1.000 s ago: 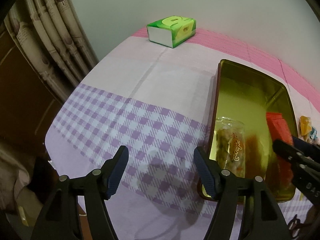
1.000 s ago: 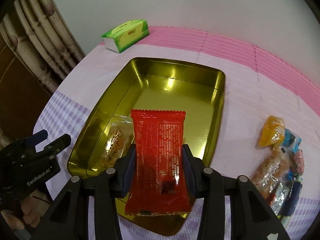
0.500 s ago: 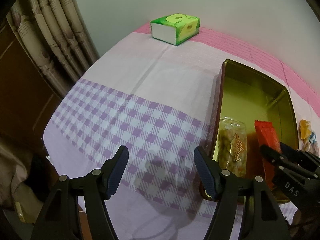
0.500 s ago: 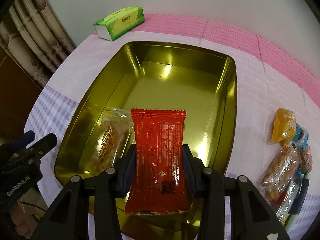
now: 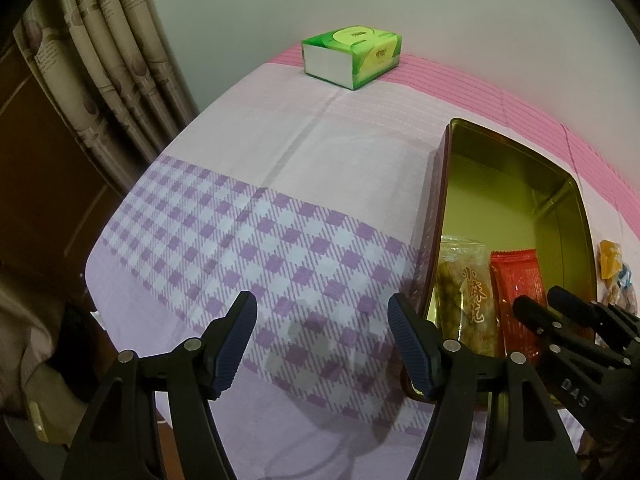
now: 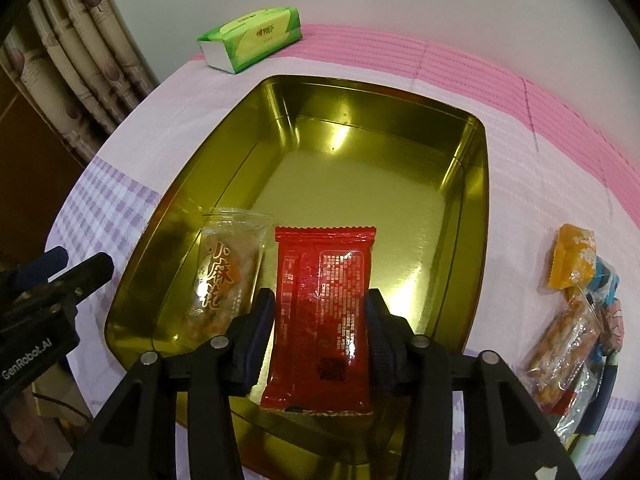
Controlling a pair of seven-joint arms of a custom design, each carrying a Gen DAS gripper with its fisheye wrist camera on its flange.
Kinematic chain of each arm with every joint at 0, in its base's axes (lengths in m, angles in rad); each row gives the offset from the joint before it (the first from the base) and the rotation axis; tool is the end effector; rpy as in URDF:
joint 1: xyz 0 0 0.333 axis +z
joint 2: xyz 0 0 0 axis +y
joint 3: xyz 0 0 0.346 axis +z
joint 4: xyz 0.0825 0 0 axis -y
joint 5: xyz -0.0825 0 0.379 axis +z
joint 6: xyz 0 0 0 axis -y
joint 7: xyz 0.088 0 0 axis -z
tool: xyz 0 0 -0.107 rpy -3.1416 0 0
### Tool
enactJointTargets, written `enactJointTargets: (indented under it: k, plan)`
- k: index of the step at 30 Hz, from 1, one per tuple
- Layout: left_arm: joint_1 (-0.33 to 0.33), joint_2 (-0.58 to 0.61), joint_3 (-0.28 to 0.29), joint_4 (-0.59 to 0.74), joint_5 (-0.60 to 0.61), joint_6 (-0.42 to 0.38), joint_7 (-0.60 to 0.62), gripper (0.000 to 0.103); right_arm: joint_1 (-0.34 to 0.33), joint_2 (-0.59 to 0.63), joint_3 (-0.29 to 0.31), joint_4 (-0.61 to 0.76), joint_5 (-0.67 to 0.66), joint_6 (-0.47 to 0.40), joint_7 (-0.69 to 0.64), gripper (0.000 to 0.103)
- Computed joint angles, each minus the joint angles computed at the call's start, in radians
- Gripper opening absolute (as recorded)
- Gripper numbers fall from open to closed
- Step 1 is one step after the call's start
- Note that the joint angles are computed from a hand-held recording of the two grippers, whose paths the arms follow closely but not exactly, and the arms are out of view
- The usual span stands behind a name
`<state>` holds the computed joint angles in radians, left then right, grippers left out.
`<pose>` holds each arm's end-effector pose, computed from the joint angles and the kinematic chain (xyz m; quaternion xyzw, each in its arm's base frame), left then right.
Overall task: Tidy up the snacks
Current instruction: 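Grasp the blue soda cracker pack with the right gripper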
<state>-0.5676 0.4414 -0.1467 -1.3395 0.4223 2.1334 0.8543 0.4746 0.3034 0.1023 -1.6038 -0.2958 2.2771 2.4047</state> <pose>0.5781 -0.4464 0.5474 -0.6386 0.7310 -0.1627 0.1772 0.5853 0.3616 0.5251 -0.6489 0.7297 -0.1277 0.1738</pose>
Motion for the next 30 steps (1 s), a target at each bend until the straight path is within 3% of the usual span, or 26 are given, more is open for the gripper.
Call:
enactJointTargets:
  k: [9, 21, 30]
  plan:
    - [-0.003, 0.0, 0.001, -0.001, 0.006, 0.003, 0.001, 0.069, -0.019, -0.165, -0.003, -0.16, -0.058, 0.089, 0.012, 0.048]
    - [-0.014, 0.005, 0.005, 0.01, 0.027, -0.005, 0.004, 0.069, -0.153, -0.497, -0.004, -0.501, -0.127, -0.006, 0.188, 0.051]
    - [-0.018, 0.001, 0.002, 0.003, 0.038, 0.017, 0.014, 0.069, -0.209, -0.625, -0.003, -0.677, -0.066, -0.011, 0.227, 0.052]
